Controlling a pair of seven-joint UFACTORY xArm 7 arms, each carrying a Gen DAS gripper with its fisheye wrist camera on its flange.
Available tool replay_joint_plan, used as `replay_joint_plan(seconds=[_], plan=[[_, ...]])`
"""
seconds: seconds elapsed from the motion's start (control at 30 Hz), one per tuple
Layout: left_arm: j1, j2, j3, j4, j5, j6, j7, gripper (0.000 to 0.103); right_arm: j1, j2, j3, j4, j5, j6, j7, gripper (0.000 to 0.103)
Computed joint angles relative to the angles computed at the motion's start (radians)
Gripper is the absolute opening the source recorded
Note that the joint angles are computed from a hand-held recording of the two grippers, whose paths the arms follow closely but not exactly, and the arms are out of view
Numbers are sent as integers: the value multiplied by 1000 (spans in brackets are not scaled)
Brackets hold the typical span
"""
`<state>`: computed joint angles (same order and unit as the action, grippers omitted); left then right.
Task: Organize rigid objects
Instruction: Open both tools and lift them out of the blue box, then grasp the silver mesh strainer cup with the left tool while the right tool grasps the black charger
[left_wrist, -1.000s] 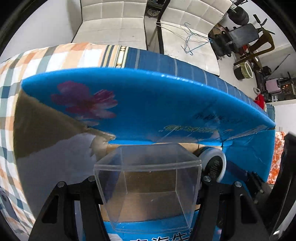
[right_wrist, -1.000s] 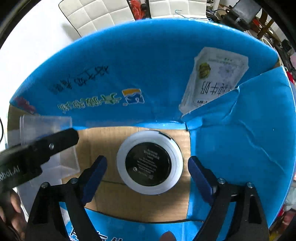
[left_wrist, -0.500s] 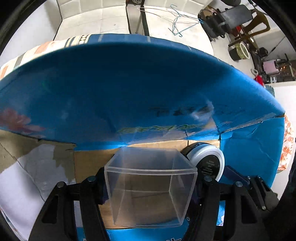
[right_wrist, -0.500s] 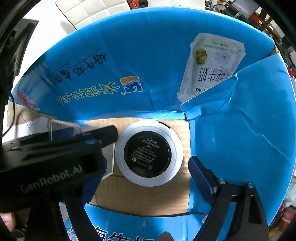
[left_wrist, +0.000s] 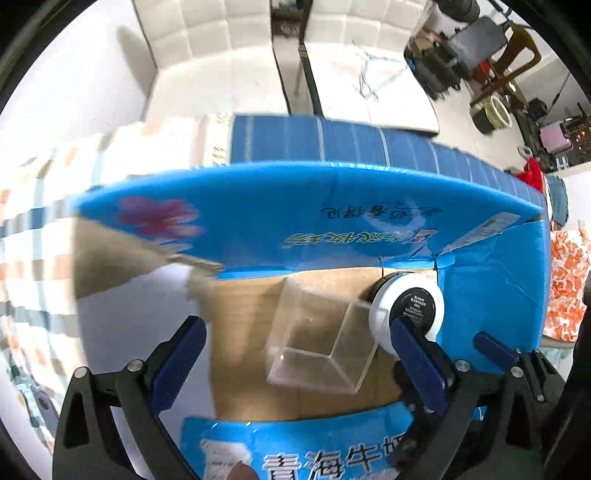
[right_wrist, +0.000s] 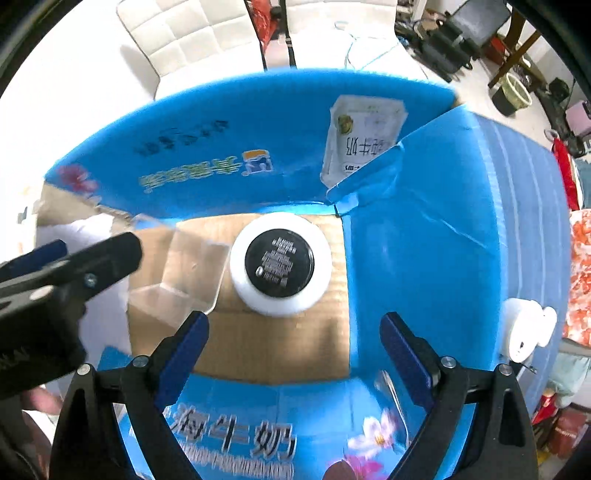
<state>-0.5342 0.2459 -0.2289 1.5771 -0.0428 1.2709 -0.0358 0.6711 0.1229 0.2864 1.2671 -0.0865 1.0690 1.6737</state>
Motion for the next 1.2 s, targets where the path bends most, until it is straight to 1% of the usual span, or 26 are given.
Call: replay_joint_plan(seconds=[0.07, 0.2, 0.3, 0.33, 0.4, 0.43, 0.5, 0.63, 0.7, 0.87, 0.97, 1.03, 1.1, 1.2], plan=[[-6, -45, -2, -28, 17, -21, -9, 102, 20, -3, 9, 43, -34, 60, 30, 96], [15, -184, 0, -139, 13, -76, -15, 102, 65, -11, 28, 142, -110, 169, 81, 96], [23, -284, -11, -217, 23, -105, -38, 102, 103, 39, 31, 264, -172, 239, 106, 96], [28, -311, -12, -237, 20, -110, -40, 102, 126, 52, 34, 319, -203, 289, 117, 96], [38, -367, -15, -271, 13, -120, -47, 102, 167, 72, 33, 394, -244, 354, 131, 96], [35, -366, -29, -249, 22, -107, -70, 102, 176, 72, 29, 386, -251, 348, 136, 96], [40, -416, -32, -271, 21, -100, -73, 102, 203, 82, 28, 421, -274, 358, 144, 96], [55, -502, -25, -294, -13, -75, -70, 102, 269, 131, 20, 541, -318, 421, 169, 96], [61, -537, -26, -301, -24, -65, -70, 102, 293, 124, 13, 549, -330, 434, 187, 96], [63, -597, -42, -299, -56, -45, -85, 103, 324, 37, 32, 499, -343, 484, 269, 96], [43, -603, -74, -283, -75, -52, -101, 102, 311, -72, 70, 393, -310, 523, 357, 96], [16, -585, -101, -270, -95, -65, -107, 103, 294, -153, 101, 311, -265, 559, 423, 96], [-17, -545, -132, -244, -107, -71, -114, 102, 275, -286, 123, 165, -173, 582, 514, 96], [-74, -468, -182, -209, -101, -106, -144, 102, 255, -471, 138, -43, -32, 573, 619, 96]])
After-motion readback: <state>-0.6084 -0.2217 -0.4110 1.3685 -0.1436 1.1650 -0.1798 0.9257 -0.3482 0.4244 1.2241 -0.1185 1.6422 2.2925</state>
